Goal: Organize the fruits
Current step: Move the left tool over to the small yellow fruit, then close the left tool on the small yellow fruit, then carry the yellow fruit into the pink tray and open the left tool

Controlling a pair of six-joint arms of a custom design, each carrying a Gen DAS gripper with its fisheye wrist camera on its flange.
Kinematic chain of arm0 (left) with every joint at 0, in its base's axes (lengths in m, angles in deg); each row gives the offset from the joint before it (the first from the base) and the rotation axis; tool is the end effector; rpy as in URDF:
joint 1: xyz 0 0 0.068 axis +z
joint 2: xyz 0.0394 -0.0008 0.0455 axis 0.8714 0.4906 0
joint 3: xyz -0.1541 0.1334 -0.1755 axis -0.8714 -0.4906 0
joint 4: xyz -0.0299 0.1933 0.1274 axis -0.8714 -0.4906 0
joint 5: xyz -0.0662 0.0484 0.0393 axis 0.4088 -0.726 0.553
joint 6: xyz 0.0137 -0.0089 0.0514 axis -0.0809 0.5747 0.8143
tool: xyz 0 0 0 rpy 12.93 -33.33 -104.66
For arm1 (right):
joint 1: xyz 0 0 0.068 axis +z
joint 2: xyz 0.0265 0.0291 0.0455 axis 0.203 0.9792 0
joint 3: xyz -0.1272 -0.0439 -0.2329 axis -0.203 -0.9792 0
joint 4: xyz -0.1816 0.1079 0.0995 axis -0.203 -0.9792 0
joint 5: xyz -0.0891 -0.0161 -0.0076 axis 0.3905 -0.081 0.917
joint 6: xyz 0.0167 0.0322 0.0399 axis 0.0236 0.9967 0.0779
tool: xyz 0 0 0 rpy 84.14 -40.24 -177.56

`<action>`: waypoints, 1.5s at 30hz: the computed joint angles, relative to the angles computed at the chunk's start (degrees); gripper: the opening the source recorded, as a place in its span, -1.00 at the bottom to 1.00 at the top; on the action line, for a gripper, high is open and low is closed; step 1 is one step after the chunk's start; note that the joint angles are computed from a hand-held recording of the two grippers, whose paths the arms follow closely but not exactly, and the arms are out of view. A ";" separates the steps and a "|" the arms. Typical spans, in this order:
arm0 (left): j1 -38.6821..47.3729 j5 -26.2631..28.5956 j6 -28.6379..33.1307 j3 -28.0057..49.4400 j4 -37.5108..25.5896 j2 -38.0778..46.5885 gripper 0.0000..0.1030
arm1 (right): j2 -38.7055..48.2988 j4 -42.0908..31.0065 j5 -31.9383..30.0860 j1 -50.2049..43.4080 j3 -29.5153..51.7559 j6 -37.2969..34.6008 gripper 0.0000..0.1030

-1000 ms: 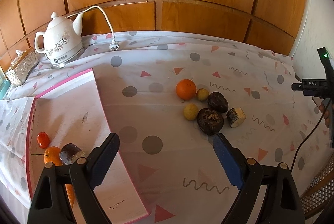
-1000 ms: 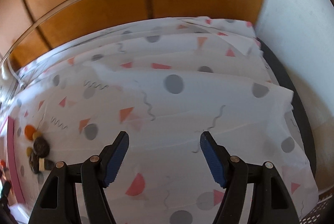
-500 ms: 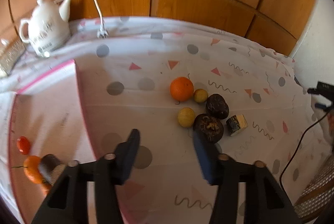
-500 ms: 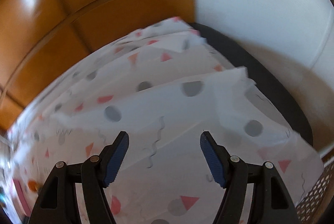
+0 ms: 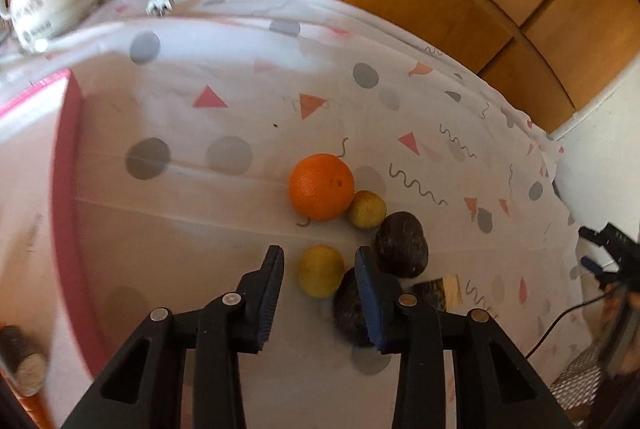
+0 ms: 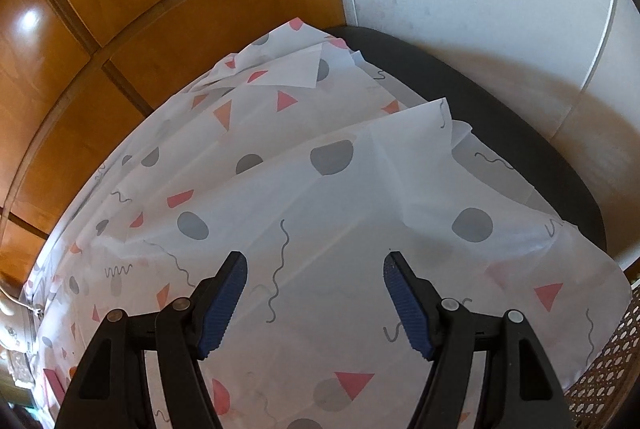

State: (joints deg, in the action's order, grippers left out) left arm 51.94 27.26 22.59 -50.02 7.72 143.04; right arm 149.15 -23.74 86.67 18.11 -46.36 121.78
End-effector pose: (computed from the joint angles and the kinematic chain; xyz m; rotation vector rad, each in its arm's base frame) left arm 0.2642 -0.0497 0.1080 -0.0322 2.6713 -0.4773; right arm 0.2149 0.0192 0.1263 1.0073 2.4563 0.1364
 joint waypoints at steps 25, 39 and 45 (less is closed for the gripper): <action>23.65 2.23 12.18 -3.76 -3.84 -14.28 -0.51 | 1.67 -0.73 0.36 0.68 1.29 -1.81 0.39; 40.63 -2.92 14.17 4.23 -0.95 1.50 -0.50 | 3.40 -1.74 1.38 1.68 2.49 -1.69 0.39; 42.27 -1.89 14.87 0.59 2.09 0.04 -0.07 | 3.93 -1.78 1.29 1.70 2.66 -2.05 0.39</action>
State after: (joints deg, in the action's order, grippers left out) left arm 94.22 25.37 37.46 -49.43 9.82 143.08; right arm 153.09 -25.52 87.96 19.82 -43.70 119.73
